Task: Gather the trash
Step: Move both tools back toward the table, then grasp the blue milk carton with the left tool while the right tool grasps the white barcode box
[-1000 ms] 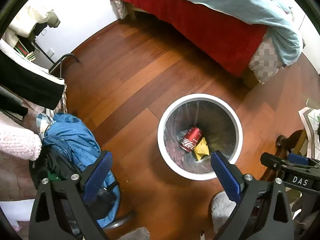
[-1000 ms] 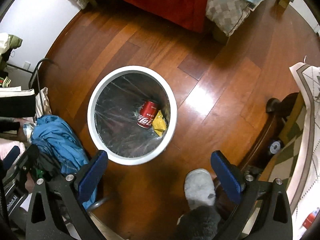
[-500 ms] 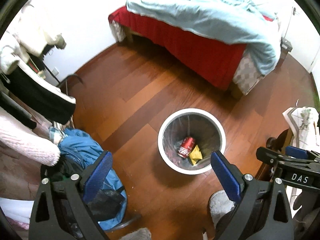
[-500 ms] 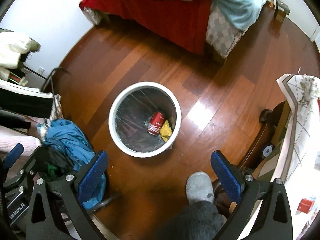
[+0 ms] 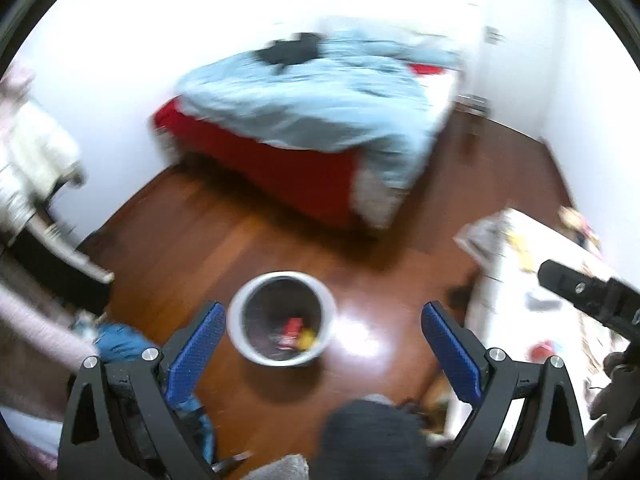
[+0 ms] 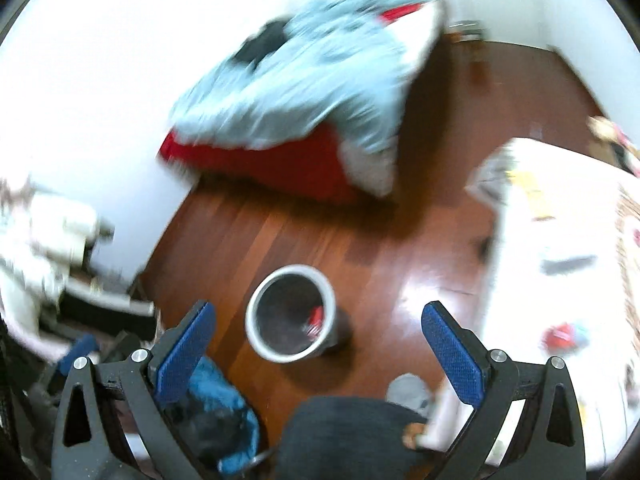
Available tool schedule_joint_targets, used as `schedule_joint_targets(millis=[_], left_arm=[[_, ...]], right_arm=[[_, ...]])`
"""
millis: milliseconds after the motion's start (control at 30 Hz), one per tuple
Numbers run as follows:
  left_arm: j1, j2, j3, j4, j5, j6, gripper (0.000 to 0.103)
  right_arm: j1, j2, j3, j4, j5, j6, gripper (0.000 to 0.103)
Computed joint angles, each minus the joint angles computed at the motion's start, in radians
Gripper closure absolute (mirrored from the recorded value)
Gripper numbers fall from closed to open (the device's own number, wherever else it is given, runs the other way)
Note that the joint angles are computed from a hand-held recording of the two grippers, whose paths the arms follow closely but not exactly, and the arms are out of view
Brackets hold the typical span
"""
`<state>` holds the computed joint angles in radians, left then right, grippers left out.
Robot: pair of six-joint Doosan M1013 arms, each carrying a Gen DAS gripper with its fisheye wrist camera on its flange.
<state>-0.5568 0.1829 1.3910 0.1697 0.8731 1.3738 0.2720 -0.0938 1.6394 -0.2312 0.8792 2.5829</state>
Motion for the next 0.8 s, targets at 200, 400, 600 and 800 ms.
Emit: schedule_joint_targets(millis=[200, 400, 600, 800], left_arm=[[-0.168, 0.055, -0.014, -0.130, 0.004, 0.158, 0.003], [-0.316, 0.173, -0.075, -0.119, 0.067, 0.322, 0.003], [-0.375, 0.236, -0.093, -0.100, 0.132, 0.486, 0.004], [-0.391, 0.294, -0.138, -0.094, 0.245, 0.591, 0.026]], right_arm=[[-0.133, -0.226, 0.196, -0.082, 0.164, 0.172, 0.000], [-0.432, -0.408, 0.395, 0.048, 0.260, 0.128, 0.003], [-0.615, -0.464, 0.505, 0.182, 0.253, 0.026, 0.034], [-0.652, -0.446, 0.560, 0.228, 0.228, -0.024, 0.036]])
